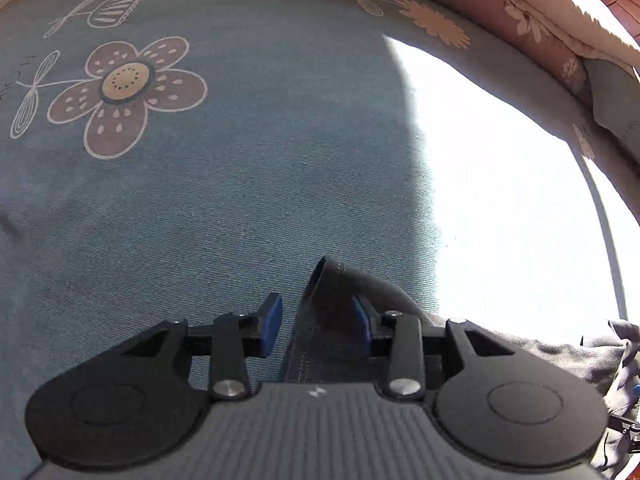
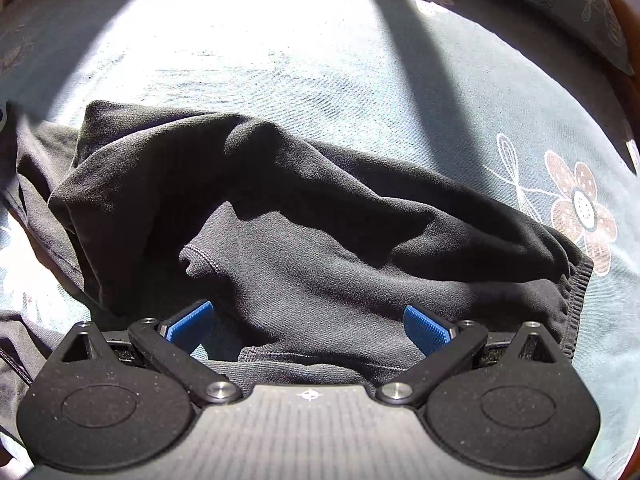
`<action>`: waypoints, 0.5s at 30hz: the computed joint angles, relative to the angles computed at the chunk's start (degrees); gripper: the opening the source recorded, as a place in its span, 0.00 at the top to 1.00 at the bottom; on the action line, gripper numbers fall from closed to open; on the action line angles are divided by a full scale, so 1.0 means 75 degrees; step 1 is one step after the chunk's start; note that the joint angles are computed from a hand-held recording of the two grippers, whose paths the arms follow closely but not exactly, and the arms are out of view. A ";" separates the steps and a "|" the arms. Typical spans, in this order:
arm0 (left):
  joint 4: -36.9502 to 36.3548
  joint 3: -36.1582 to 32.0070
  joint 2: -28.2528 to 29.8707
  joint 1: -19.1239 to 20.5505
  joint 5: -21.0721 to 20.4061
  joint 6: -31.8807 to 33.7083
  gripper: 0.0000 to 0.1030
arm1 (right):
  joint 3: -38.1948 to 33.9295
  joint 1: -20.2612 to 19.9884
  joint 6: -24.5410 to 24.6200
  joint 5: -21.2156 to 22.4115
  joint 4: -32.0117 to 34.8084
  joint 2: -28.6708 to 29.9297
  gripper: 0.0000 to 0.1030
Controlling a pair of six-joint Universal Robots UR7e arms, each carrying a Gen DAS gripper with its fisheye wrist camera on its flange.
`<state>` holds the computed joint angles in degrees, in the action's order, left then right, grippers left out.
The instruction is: Fold clothes
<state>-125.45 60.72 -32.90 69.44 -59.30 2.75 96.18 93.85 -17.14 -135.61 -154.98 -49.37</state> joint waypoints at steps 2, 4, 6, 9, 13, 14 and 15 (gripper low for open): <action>-0.0071 -0.0199 0.0185 0.0030 -0.0137 0.0432 0.55 | -0.0069 0.0035 -0.0102 0.0038 0.0022 0.0084 0.00; 0.0314 -0.0490 0.0341 0.0071 -0.0252 0.0361 0.50 | -0.0132 0.0063 -0.0152 0.0039 0.0062 0.0169 0.00; 0.0643 -0.0660 0.0424 0.0092 -0.0315 0.0282 0.51 | -0.0190 0.0080 -0.0117 0.0052 0.0156 0.0227 0.00; 0.0698 -0.0418 0.0296 0.0056 -0.0244 0.0402 0.67 | -0.0251 0.0102 -0.0069 0.0112 0.0236 0.0286 0.00; 0.0549 0.0028 -0.0061 0.0016 -0.0315 0.0043 0.98 | -0.0314 0.0120 -0.0010 0.0119 0.0300 0.0347 0.00; 0.0349 0.0122 -0.0157 -0.0002 -0.0302 -0.0023 0.98 | -0.0331 0.0122 0.0007 0.0118 0.0321 0.0353 0.00; 0.0151 0.0210 -0.0249 -0.0020 -0.0286 -0.0089 0.99 | -0.0345 0.0128 0.0014 0.0109 0.0334 0.0358 0.00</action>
